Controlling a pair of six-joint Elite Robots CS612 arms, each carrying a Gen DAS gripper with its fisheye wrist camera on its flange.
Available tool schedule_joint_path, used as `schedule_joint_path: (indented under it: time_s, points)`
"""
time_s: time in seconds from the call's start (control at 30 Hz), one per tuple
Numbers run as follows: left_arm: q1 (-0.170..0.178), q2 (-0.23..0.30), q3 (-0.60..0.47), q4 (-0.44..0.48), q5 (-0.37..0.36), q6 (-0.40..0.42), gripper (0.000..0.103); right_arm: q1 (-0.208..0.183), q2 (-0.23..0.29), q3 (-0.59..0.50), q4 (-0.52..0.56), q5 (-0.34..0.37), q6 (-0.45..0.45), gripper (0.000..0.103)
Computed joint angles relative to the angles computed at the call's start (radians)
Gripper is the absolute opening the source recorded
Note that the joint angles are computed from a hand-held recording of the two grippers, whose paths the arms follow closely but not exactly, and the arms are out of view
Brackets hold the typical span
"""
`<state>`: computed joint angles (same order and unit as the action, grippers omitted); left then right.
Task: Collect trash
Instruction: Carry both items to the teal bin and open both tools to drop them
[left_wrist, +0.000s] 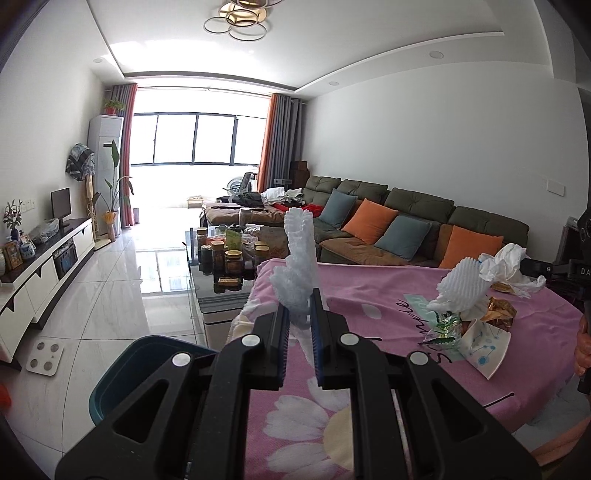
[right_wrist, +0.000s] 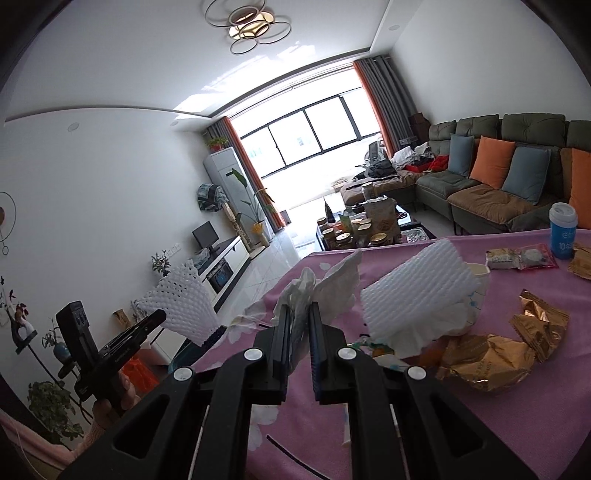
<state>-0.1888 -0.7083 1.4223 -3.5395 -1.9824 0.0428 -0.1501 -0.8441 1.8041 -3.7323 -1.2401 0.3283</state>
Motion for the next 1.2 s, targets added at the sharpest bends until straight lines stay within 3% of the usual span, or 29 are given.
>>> schedule_joint_path:
  time_s: [0.37,0.63,0.87,1.2]
  points:
    - [0.042,0.013,-0.024,0.028,0.142,-0.014,0.011,0.061,0.118,-0.282,0.277,0.247,-0.152,0.009]
    - [0.062,0.041,-0.064,0.144,0.220,-0.016,0.012,0.109,0.211,-0.492,0.521,0.374,-0.239,0.009]
    - [0.069,0.082,-0.121,0.257,0.238,-0.037,0.013,0.143,0.275,-0.622,0.723,0.392,-0.293,0.010]
    - [0.050,0.158,-0.225,0.396,0.274,-0.061,0.016,0.181,0.349,-0.778,0.940,0.303,-0.327,0.017]
